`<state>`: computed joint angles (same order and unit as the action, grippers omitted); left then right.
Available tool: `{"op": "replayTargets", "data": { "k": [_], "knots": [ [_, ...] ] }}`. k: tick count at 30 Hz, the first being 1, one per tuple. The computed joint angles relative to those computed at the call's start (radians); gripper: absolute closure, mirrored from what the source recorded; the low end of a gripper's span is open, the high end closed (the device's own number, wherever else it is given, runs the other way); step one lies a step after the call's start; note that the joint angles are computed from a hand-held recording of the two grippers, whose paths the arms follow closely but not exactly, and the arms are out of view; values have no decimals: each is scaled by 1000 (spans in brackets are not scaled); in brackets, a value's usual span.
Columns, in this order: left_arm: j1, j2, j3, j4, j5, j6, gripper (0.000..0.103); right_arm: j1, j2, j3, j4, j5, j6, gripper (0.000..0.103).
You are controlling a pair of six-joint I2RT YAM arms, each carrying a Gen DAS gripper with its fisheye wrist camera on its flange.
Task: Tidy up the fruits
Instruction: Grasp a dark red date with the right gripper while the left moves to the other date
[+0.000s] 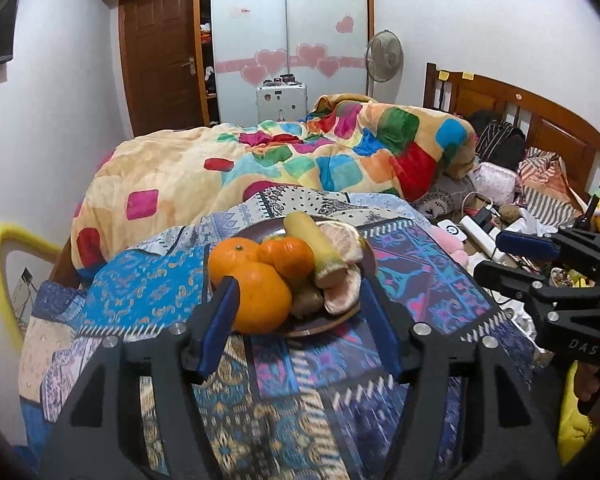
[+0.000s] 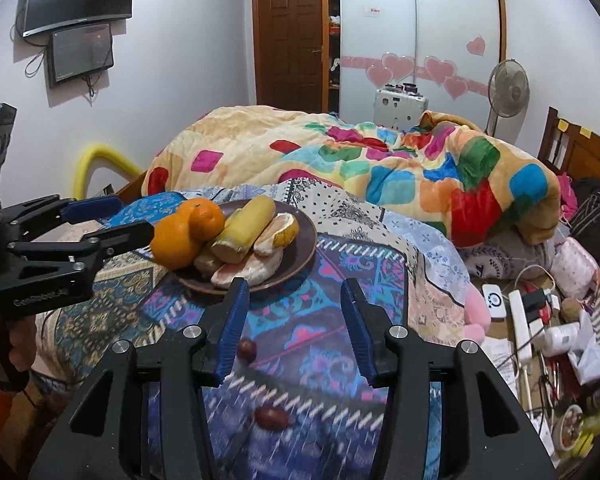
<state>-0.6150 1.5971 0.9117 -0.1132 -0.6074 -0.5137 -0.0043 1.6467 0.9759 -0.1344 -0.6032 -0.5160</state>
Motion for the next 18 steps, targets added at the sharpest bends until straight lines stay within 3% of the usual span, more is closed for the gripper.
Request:
{"op": "replayTargets", "data": {
  "k": [7, 18],
  "knots": [
    [-78, -29, -65, -22, -9, -114, 35, -45, -40, -101, 13, -14, -28, 54],
    [-112, 61, -119, 25, 57, -193, 35, -52, 67, -163, 64, 62, -84, 54]
  ]
}}
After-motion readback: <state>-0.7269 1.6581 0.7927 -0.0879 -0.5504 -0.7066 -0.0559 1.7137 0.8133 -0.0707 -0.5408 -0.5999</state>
